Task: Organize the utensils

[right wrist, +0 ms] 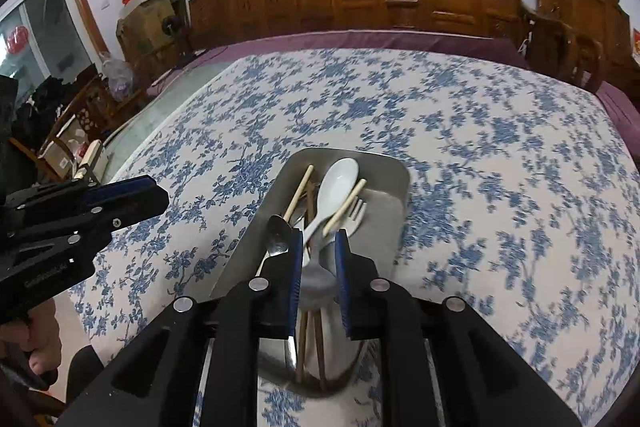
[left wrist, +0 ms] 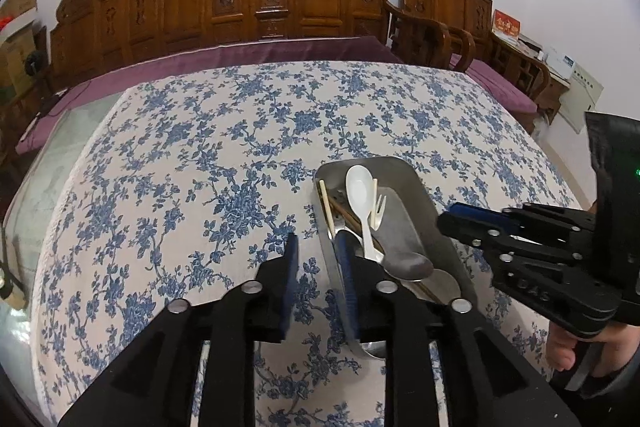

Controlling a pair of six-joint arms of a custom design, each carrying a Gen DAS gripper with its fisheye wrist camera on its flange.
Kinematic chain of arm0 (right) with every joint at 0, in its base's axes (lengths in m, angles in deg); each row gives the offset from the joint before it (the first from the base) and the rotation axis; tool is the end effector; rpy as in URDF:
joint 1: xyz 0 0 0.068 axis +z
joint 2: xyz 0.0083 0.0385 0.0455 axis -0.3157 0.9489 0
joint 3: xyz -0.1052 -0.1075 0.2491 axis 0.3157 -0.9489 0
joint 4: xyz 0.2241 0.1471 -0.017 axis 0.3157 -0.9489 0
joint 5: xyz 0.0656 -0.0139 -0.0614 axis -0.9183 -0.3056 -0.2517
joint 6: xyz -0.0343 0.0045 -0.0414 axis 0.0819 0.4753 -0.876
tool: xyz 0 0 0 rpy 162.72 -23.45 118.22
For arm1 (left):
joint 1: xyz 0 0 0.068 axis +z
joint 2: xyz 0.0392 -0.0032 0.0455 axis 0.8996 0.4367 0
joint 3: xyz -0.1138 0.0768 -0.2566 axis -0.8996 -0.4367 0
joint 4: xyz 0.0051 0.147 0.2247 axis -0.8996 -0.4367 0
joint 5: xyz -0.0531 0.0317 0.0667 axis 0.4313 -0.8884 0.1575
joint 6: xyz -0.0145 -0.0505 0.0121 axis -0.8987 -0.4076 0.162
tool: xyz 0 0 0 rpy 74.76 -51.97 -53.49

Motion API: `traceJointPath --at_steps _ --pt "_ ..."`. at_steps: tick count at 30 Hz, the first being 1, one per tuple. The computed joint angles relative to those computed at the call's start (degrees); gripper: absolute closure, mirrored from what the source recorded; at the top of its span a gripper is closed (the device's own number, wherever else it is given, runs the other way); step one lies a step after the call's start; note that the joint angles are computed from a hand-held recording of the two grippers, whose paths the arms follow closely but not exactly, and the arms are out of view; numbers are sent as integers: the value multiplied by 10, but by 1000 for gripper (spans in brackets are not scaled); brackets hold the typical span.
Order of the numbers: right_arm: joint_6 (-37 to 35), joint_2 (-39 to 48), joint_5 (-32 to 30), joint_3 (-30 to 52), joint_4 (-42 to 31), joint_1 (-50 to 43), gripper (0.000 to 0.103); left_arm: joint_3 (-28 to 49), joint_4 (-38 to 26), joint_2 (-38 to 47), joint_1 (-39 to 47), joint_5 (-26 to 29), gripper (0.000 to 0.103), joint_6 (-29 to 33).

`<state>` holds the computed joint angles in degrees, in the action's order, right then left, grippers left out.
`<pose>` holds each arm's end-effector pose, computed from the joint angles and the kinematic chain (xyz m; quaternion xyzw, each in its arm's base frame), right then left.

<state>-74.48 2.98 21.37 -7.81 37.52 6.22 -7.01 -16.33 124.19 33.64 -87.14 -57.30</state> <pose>0.2017 0.0951 0.2218 -0.1097 0.9288 0.1418 0.3243 0.1759 -0.0989 0.2239 0.1174 0.9263 -0.0828 0.3483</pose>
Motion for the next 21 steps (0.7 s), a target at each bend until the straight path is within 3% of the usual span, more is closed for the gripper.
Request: traceJointPath --at_steps 2,6,7,9,11,16,21 --pt "0 -37 10 -5 -22 0 78 3 -16 -14 -23 -21 70 -17" --pt "2 -115 34 -14 -71 9 65 8 -51 -45 -75 -73 39 -56" --pt "2 -135 41 -15 -85 13 58 13 -67 -51 -90 -90 27 -74" --pt "5 -175 60 -16 -116 21 45 16 -88 -64 -106 -104 19 -98" --pt "11 -207 73 -14 -143 25 30 20 -109 -75 -125 -120 16 -122" --pt "20 -305 96 -3 -235 27 7 24 -162 -103 -201 -180 10 -200" --pt "41 -377 133 11 -318 47 3 25 -206 -114 -306 -256 8 -288"
